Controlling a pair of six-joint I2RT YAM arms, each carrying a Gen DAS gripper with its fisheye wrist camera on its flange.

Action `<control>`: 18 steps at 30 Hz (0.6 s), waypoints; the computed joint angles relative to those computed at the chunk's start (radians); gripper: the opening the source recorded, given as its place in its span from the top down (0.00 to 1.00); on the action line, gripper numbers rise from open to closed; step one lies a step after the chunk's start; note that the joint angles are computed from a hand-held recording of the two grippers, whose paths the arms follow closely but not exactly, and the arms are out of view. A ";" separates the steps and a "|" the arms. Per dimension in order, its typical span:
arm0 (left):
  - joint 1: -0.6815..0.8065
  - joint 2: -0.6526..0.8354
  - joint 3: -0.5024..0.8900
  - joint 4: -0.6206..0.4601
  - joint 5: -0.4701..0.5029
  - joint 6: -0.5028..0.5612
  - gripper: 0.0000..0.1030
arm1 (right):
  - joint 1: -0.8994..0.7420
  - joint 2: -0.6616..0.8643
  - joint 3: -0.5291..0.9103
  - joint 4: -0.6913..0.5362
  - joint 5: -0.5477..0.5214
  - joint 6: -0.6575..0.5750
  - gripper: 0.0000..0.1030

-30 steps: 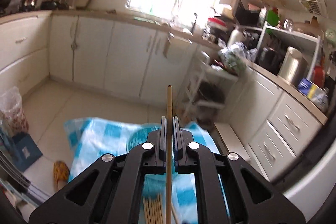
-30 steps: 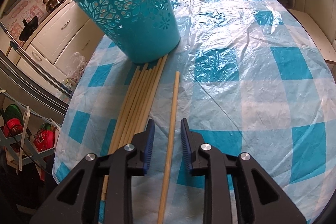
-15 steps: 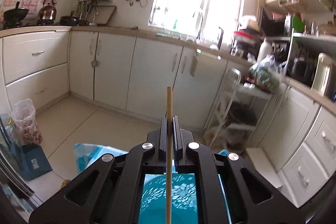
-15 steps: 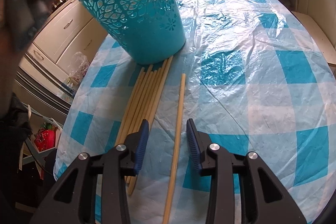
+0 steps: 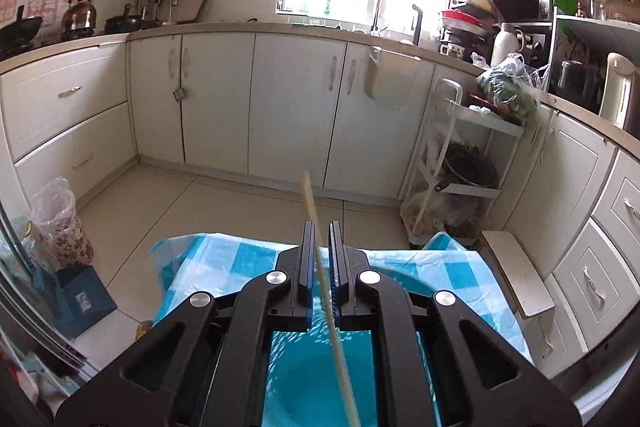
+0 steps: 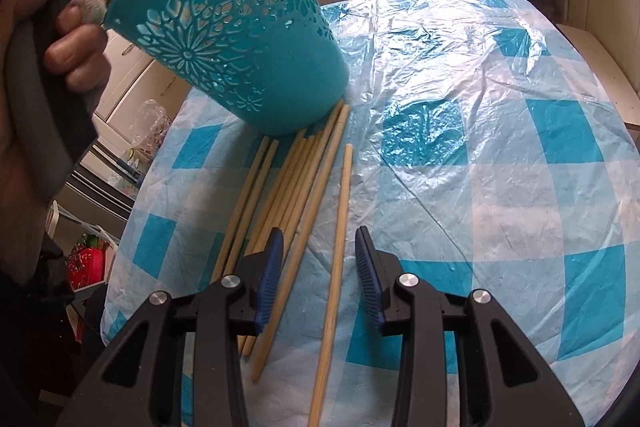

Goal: Organize utensils
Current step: 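Carry the stick over the teal basket and open the left gripper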

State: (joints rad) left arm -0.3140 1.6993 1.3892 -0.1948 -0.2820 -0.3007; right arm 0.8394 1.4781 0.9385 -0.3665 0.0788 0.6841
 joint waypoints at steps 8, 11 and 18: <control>0.017 -0.062 -0.025 0.021 0.011 0.015 0.94 | 0.018 0.010 0.010 -0.006 0.033 -0.002 0.64; 0.023 -0.100 -0.053 0.000 0.032 0.004 0.94 | 0.015 0.012 0.019 -0.027 0.045 -0.008 0.64; 0.019 -0.287 -0.244 -0.058 0.040 -0.025 0.40 | -0.002 0.005 0.021 -0.053 0.085 -0.004 0.64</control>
State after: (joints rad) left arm -0.2950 1.4119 1.1449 -0.2532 -0.2416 -0.3254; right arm 0.8370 1.4833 0.9593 -0.4192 0.1634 0.6798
